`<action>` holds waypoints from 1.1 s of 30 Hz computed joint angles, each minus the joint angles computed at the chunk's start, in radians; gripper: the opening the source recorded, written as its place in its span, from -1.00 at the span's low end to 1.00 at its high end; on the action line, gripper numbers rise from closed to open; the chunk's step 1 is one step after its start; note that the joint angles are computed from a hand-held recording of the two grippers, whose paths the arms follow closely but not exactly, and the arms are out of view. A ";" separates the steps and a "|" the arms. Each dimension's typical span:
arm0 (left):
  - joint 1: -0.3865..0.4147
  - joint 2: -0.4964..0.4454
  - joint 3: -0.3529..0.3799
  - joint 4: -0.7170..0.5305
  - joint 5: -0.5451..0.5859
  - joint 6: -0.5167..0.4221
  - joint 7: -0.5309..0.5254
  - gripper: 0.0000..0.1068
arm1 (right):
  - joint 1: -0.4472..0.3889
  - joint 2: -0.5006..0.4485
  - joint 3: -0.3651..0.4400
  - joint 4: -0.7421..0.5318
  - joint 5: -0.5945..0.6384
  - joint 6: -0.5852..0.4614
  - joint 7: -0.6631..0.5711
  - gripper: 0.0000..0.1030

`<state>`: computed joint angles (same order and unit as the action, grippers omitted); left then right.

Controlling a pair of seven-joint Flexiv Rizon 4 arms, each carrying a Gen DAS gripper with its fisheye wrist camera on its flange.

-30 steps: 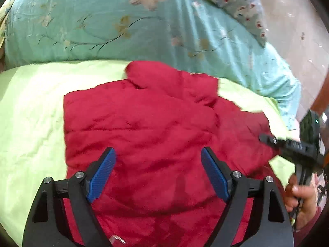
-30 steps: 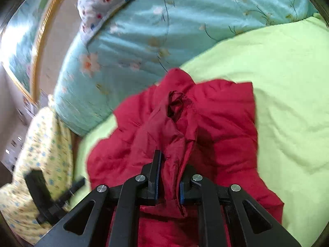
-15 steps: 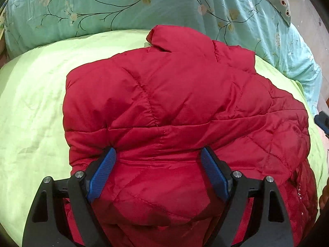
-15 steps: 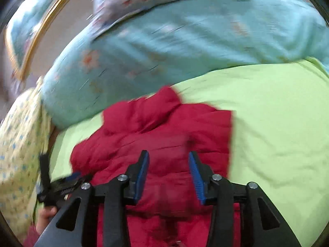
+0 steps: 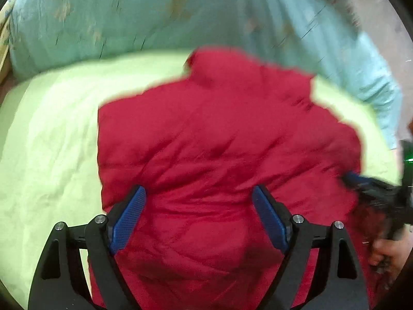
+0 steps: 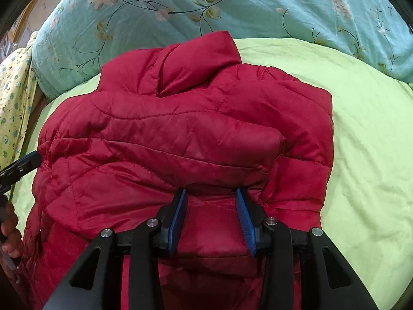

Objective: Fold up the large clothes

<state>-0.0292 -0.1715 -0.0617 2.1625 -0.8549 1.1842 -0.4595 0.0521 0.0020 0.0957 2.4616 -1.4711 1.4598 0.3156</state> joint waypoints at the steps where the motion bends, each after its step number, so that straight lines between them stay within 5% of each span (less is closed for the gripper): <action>1: 0.016 -0.013 -0.011 -0.007 0.027 -0.006 -0.020 0.62 | -0.003 0.003 -0.002 0.003 0.002 0.009 0.002 -0.20; 6: 0.009 -0.030 -0.012 -0.004 -0.016 0.006 0.010 0.64 | -0.030 0.065 -0.002 0.017 -0.094 0.027 0.103 -0.21; 7: 0.009 -0.031 -0.013 -0.002 -0.016 0.011 0.015 0.65 | -0.022 0.077 0.007 0.033 -0.036 0.004 0.065 -0.21; 12: 0.010 -0.038 -0.014 -0.006 -0.008 0.014 0.016 0.69 | -0.054 0.036 -0.023 0.032 -0.131 0.055 0.144 -0.22; 15: 0.013 -0.026 -0.003 -0.007 0.027 -0.008 -0.020 0.68 | -0.027 0.036 0.004 0.038 -0.023 -0.006 0.055 -0.22; 20: 0.021 -0.020 0.015 0.002 0.063 -0.023 -0.039 0.69 | -0.065 0.022 -0.033 0.018 -0.186 0.070 0.187 -0.22; 22: 0.029 -0.010 0.018 -0.002 0.066 -0.049 -0.061 0.68 | -0.053 0.027 -0.016 0.027 -0.105 0.049 0.129 -0.20; 28: 0.041 0.066 0.050 0.047 0.028 -0.124 -0.034 0.68 | -0.087 0.136 -0.030 0.082 -0.153 0.151 0.232 -0.09; 33: 0.044 0.150 0.100 0.123 0.002 -0.158 -0.001 0.68 | -0.046 0.268 0.033 0.194 0.128 0.140 0.071 0.02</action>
